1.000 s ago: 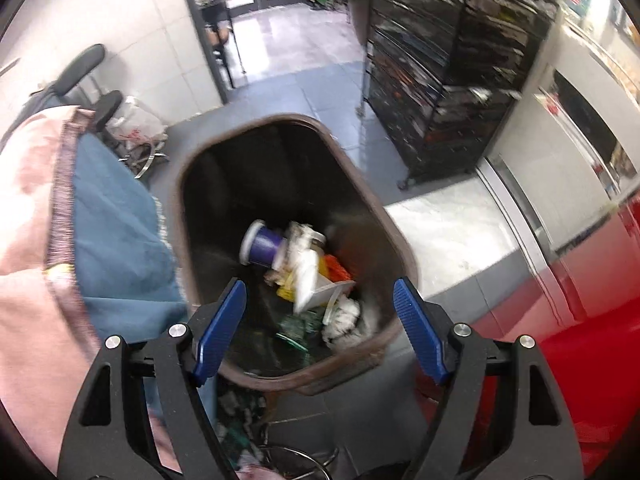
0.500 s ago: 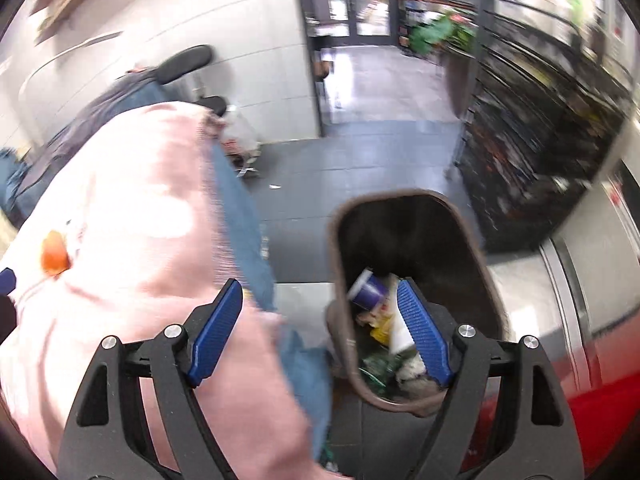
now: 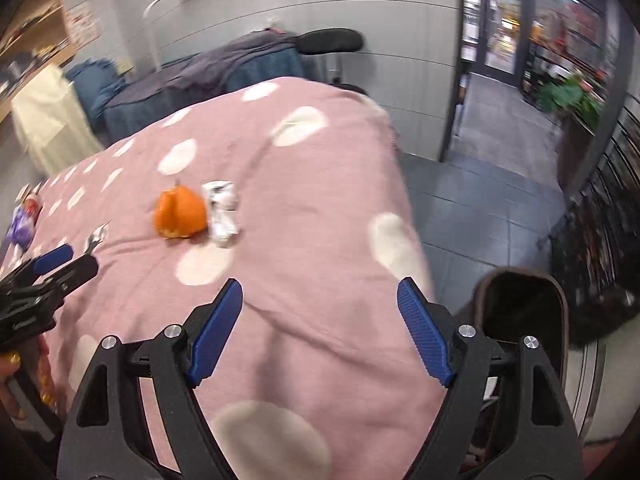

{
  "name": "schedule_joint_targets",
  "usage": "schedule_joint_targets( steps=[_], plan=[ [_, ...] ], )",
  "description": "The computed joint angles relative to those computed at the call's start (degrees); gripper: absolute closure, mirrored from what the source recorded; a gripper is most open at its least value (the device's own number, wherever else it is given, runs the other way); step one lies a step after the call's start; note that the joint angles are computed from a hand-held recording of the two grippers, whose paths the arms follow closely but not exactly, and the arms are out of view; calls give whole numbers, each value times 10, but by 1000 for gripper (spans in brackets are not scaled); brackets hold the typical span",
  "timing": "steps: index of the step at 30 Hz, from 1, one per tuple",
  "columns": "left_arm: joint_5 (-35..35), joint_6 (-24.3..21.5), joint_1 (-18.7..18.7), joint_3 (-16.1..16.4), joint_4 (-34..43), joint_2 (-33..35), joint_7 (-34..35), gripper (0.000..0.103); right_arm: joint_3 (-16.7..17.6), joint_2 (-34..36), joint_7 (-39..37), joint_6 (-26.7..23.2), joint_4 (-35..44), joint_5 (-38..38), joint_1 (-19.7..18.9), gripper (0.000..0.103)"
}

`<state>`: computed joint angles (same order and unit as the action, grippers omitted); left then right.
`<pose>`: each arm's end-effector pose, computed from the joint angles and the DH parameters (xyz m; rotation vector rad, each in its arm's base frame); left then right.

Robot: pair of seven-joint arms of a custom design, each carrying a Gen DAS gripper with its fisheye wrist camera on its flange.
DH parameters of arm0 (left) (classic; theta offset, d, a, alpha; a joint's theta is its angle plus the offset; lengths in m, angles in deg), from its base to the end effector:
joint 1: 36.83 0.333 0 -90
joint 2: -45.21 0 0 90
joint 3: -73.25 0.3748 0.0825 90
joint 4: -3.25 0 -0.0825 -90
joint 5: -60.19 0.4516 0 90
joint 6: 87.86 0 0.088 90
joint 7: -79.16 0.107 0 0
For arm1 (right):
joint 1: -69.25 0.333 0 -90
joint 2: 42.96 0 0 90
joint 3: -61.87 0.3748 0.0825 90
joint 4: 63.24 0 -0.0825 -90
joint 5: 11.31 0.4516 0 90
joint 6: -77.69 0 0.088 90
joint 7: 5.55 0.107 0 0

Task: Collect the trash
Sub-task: 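Move both tools back to the table and grasp the white crumpled wrapper with the right tool, then grasp the orange peel with the left tool while the right tool holds the white wrapper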

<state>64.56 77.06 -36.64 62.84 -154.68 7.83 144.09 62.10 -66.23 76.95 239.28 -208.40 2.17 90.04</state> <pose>0.4005 -0.0804 0.5026 -1.9480 1.6159 -0.7972 0.4616 0.1651 0.5141 -1.9970 1.4705 -0.4024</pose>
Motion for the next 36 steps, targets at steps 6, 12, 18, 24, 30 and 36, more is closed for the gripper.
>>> schedule_joint_targets(
  steps=[6, 12, 18, 24, 30, 36],
  plan=[
    [-4, -8, 12, 25, -9, -1, 12, 6, 26, 64, -32, -46, 68, -23, 14, 24],
    [-7, -8, 11, 29, 0, 21, 36, 6, 55, 142, -46, -92, 146, -84, 6, 30],
    [-18, -10, -2, 37, 11, 41, 64, 6, 74, 211, -8, -128, 208, -198, 2, 44],
    [-33, -8, -12, 46, 20, 57, 87, 6, 70, 243, 11, -138, 235, -230, 9, 61],
    [-50, -9, -19, 52, 35, 80, 106, 6, 67, 241, -19, -133, 232, -182, 9, 91],
    [-79, -6, -42, 70, 67, 120, 139, 7, 57, 193, -36, -101, 197, -122, -3, 92]
  ],
)
